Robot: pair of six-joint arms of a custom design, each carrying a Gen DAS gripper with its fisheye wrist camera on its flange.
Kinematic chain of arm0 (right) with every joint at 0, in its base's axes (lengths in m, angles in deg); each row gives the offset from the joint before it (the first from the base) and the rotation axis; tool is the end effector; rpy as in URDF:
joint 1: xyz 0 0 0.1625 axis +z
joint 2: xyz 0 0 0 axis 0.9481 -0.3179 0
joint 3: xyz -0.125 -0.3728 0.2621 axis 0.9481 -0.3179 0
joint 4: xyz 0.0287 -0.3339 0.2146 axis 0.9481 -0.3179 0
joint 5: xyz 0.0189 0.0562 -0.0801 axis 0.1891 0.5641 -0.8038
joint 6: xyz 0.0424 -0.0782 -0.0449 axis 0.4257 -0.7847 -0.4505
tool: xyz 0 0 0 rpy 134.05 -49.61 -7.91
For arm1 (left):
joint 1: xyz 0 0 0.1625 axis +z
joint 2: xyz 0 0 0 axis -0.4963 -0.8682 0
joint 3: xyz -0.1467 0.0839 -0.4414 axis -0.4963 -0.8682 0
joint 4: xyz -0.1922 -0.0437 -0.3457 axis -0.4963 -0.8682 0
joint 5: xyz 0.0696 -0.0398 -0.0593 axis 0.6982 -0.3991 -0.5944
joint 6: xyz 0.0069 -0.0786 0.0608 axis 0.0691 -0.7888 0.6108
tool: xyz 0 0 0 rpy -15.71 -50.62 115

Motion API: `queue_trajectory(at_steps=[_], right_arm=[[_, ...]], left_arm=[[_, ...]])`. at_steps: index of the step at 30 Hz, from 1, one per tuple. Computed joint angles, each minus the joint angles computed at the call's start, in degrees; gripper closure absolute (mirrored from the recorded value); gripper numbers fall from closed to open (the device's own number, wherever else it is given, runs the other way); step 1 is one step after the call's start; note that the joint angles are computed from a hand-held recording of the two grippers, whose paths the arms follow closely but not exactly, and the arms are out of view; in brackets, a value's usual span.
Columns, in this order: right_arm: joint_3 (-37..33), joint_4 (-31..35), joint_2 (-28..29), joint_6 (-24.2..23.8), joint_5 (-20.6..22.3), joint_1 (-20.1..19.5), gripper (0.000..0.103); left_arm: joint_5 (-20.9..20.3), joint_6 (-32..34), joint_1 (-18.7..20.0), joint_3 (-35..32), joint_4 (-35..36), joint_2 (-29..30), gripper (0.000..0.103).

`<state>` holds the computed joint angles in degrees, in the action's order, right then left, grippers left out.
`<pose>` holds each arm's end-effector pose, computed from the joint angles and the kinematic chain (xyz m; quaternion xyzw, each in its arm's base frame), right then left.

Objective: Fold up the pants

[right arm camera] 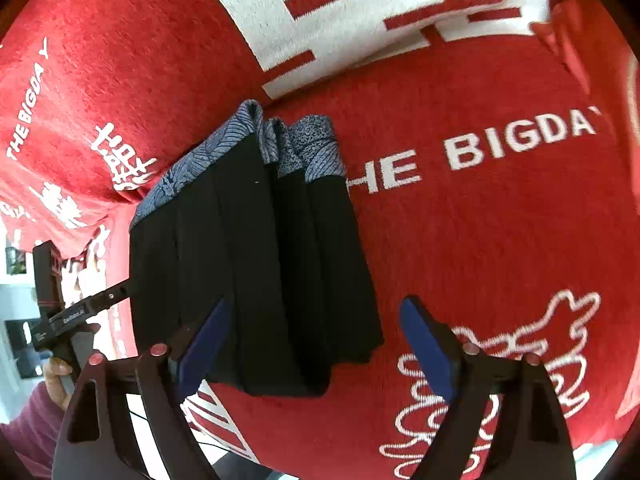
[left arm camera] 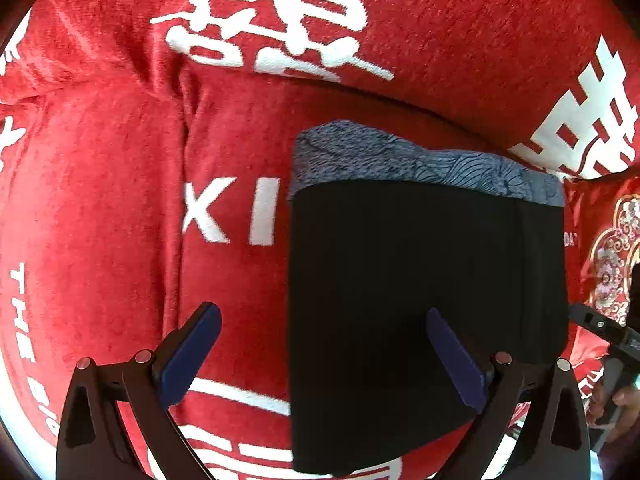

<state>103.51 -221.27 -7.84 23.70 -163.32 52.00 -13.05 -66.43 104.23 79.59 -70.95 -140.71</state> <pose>0.4276 -0.4787 0.0561 -0.1934 -0.9587 0.1420 0.1531 0.0118 -0.6278 0.4649 0.1102 0.9604 0.0527 0.2504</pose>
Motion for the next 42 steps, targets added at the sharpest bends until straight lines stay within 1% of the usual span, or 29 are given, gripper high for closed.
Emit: queue_trajectory(at_steps=[3, 6, 10, 12, 14, 20, 22, 26, 27, 30, 31, 32, 33, 34, 35, 36, 37, 39, 42], right_arm=[[1.9, -4.2, -0.3, -2.8, 2.2, -1.5, 0.012], [3.8, -8.8, -0.6, -4.9, 4.3, -3.2, 0.011], [5.3, -13.5, -0.4, -7.6, 7.9, -5.5, 0.011], [5.8, -15.7, -0.1, -9.2, 10.9, -6.7, 0.011], [6.3, -17.5, 0.2, -10.8, 14.0, -7.9, 0.011], [6.6, -19.4, 1.4, -14.5, 19.7, -10.0, 0.011], [7.3, -21.5, 1.6, -16.0, 21.6, -10.6, 0.011], [7.5, -23.1, 2.2, -17.4, 23.7, -11.6, 0.011], [7.6, -23.8, 2.3, -17.2, 24.2, -11.8, 0.011], [8.6, -26.3, 2.5, -14.5, 25.3, -12.6, 0.011], [8.4, -26.2, 2.6, -13.8, 25.2, -12.6, 0.011], [8.2, -25.1, 2.5, -13.7, 24.5, -12.3, 0.014], [7.5, -23.1, 2.3, -13.7, 23.4, -12.0, 0.022], [6.7, -20.5, 2.1, -14.1, 21.8, -11.4, 0.026], [6.3, -19.5, 2.1, -14.4, 21.4, -11.1, 0.034], [6.1, -19.5, 2.3, -14.0, 21.5, -11.0, 0.041], [6.2, -20.1, 2.2, -13.5, 21.6, -10.8, 0.044], [6.0, -21.1, 2.5, -13.0, 21.5, -10.3, 0.052], [7.0, -24.5, 2.0, -11.5, 22.6, -9.7, 0.058]], left_arm=[[-1.4, 1.5, 0.7, -0.4, -2.0, 0.6, 0.000], [-2.8, 2.2, 1.9, -2.4, -1.4, 2.0, 0.000], [-7.2, 2.5, 4.0, -6.0, 1.6, 4.1, 0.000], [-9.9, 2.5, 4.8, -7.3, 2.9, 4.9, 0.000], [-11.4, 3.1, 5.1, -7.4, 3.4, 5.1, 0.000], [-11.7, 6.3, 4.5, -6.0, 3.4, 5.9, 0.000], [-12.1, 7.1, 4.5, -5.8, 3.3, 6.2, 0.000], [-13.2, 5.9, 4.8, -5.5, 2.8, 6.8, 0.000], [-13.2, 5.8, 4.8, -5.3, 2.6, 6.7, 0.000], [-13.0, 5.4, 4.8, -5.3, 2.7, 6.7, 0.000], [-12.8, 5.1, 4.8, -5.4, 2.9, 6.7, 0.000], [-12.6, 4.7, 4.6, -5.4, 2.9, 6.7, 0.000], [-12.5, 4.5, 4.5, -4.9, 2.3, 6.5, 0.002], [-12.9, 4.5, 4.3, -4.1, 1.1, 5.9, 0.006], [-13.2, 4.6, 4.0, -2.9, -0.4, 5.1, 0.013], [-12.7, 4.9, 3.5, -1.6, -2.0, 4.3, 0.020], [-12.4, 5.8, 3.0, -0.7, -3.2, 3.6, 0.024], [-11.9, 6.3, 2.0, 0.4, -4.5, 2.3, 0.037], [-12.3, 6.6, 1.2, 0.2, -4.2, 1.0, 0.043]])
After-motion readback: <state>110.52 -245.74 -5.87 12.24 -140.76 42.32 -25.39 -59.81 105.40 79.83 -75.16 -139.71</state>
